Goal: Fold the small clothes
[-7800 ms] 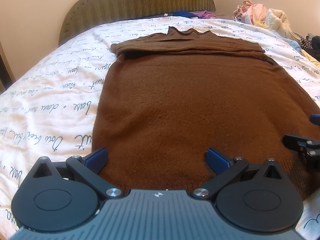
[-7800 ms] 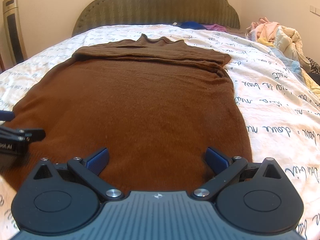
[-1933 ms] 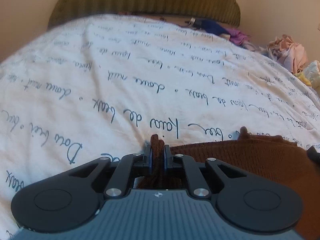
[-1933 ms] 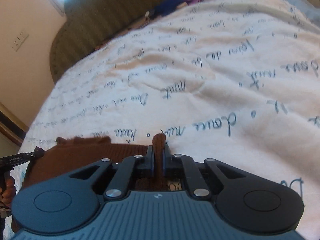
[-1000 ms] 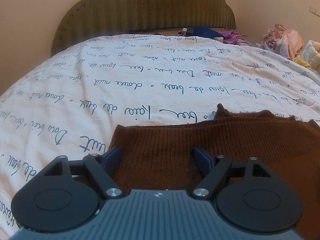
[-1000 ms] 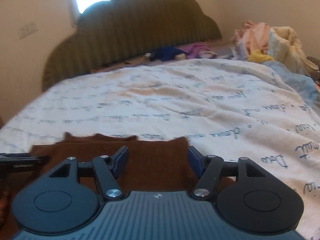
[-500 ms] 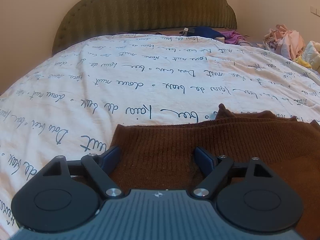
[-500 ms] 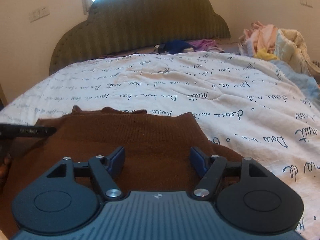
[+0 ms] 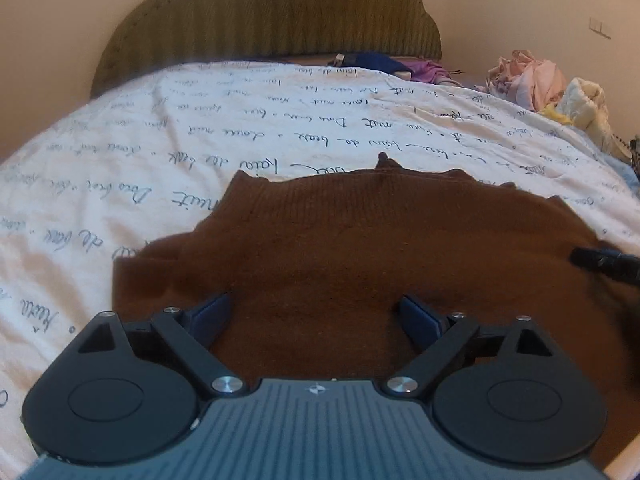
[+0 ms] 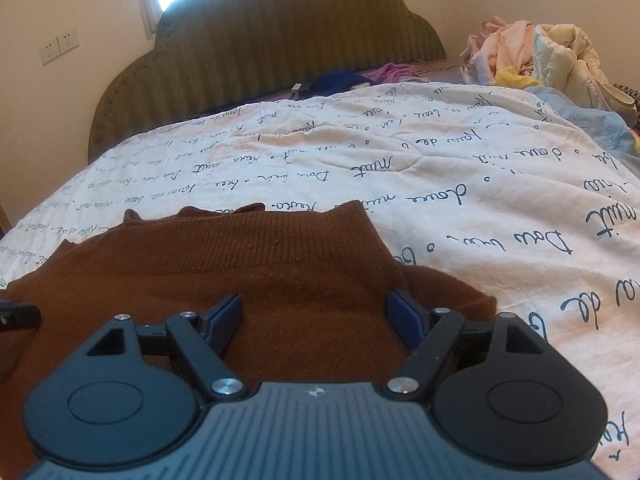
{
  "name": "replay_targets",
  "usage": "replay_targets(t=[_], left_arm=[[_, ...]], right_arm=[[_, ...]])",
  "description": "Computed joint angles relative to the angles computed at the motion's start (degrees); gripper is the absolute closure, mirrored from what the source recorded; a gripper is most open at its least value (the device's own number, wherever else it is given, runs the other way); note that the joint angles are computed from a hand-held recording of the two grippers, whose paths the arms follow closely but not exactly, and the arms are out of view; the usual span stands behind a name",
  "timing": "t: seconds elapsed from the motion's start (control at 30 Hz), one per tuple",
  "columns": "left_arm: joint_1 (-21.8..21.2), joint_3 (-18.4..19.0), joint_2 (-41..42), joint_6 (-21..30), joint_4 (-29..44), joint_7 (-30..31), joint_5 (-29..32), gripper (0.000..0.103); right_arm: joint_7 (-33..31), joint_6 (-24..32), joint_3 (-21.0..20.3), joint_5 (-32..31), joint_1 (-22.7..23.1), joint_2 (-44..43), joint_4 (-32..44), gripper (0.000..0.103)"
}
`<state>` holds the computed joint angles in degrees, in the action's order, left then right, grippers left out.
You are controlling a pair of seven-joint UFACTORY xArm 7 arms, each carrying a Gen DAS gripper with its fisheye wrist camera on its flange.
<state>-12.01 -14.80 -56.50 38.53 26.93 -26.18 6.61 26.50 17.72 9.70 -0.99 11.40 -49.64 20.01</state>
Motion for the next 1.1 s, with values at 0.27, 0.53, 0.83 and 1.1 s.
replay_targets(t=[0.27,0.53,0.83,1.1], left_arm=[[-2.8,1.7,-14.6,10.1,-0.9,4.2,-0.7,0.013],[1.9,6.5,-27.7,27.6,-2.5,-0.9,-6.8,0.015],[2.2,11.0,-21.4,28.5,3.0,4.9,-10.8,0.094],[3.5,8.0,-26.8,29.4,0.3,10.4,-9.6,0.065]], right_arm=[[2.6,15.4,-2.5,-0.1,0.5,-17.1,-0.9,0.023],[-2.4,37.6,-5.9,4.1,1.4,-33.9,-2.3,0.026],[-9.6,39.9,-9.1,10.6,4.0,-32.8,-0.4,0.096],[-16.2,44.5,-8.6,9.8,0.2,-38.5,-2.7,0.093]])
